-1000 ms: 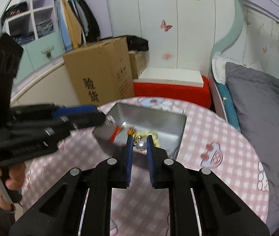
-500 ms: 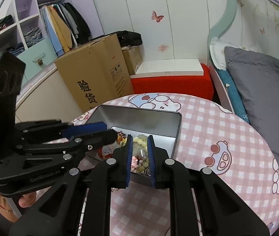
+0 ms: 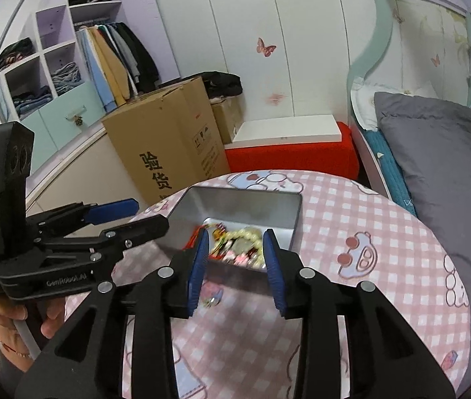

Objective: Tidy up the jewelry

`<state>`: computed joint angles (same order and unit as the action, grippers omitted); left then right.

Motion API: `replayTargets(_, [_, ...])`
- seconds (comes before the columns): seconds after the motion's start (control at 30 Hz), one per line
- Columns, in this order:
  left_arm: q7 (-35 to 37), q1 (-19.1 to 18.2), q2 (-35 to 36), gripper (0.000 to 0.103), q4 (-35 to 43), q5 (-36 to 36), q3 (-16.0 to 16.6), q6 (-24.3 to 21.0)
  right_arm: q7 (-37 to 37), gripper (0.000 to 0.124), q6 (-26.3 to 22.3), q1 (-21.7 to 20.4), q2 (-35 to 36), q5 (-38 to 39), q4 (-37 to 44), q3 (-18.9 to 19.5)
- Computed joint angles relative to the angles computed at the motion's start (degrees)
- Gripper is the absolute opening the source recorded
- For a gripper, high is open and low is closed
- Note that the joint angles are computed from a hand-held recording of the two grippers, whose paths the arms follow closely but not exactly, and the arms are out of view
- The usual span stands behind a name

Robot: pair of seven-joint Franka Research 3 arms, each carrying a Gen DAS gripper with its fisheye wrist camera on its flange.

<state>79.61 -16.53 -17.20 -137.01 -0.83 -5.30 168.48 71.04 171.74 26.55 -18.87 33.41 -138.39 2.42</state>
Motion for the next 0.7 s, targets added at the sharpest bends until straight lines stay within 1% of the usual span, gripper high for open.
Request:
replayTargets(0.13, [-3.42,2.09,-3.1,0.062,-3.87,2.43,-1.76,-0.09,3.0,0.034,-0.29,-1.86,-1.28,-3.14,-2.1,2.69])
replayTargets(0.2, [-4.55,2.08,-3.92,0.062,-5.53,3.3,-1.92,-0.42,3.84,0.035,-0.33,-1.59,-1.46,-3.81,-2.93,2.77])
replayTargets(0.3, [-4.87,0.92,-3.73,0.062,-6.69,3.24,-1.09,-1.35,5.34,0.035,-0.93,-1.58,-1.08,-4.82,-3.71,3.09])
replayTargets(0.37, [-4.4,-0.21,-3.2,0.062,-7.05,2.2,-0.3,-2.32,7.21,0.036,-1.4,-2.62,-0.72,-6.63,-4.0,4.21])
replayTargets(0.47, [-5.42,0.71,-2.55,0.062,-7.36,3.53,-1.65,-2.91,9.7,0.037,-1.52,-3.84,-0.32,-9.38,-4.57,5.29])
replayTargets(0.53, [-4.85,-0.15,-2.14,0.062,-7.62,2.81,-1.19,-2.86,10.11,0.037,-1.65,-3.4,0.27,-9.86,-4.68,4.83])
replayTargets(0.6, [-4.36,-0.58,-1.56,0.062,-7.59,2.4,-1.1,-3.02,11.43,0.037,-1.72,-4.08,0.91,-11.36,-4.56,5.41])
replayTargets(0.67, [-4.26,-0.39,-1.06,0.052,-7.55,2.65,-1.43,-3.24,12.27,0.037,-1.7,-4.16,1.5,-12.31,-4.33,5.56])
replayTargets(0.7, [-3.32,-0.97,-0.68,0.045,-7.34,2.08,-0.98,-3.81,12.49,0.037,-1.78,-4.03,2.0,-12.59,-4.06,5.5])
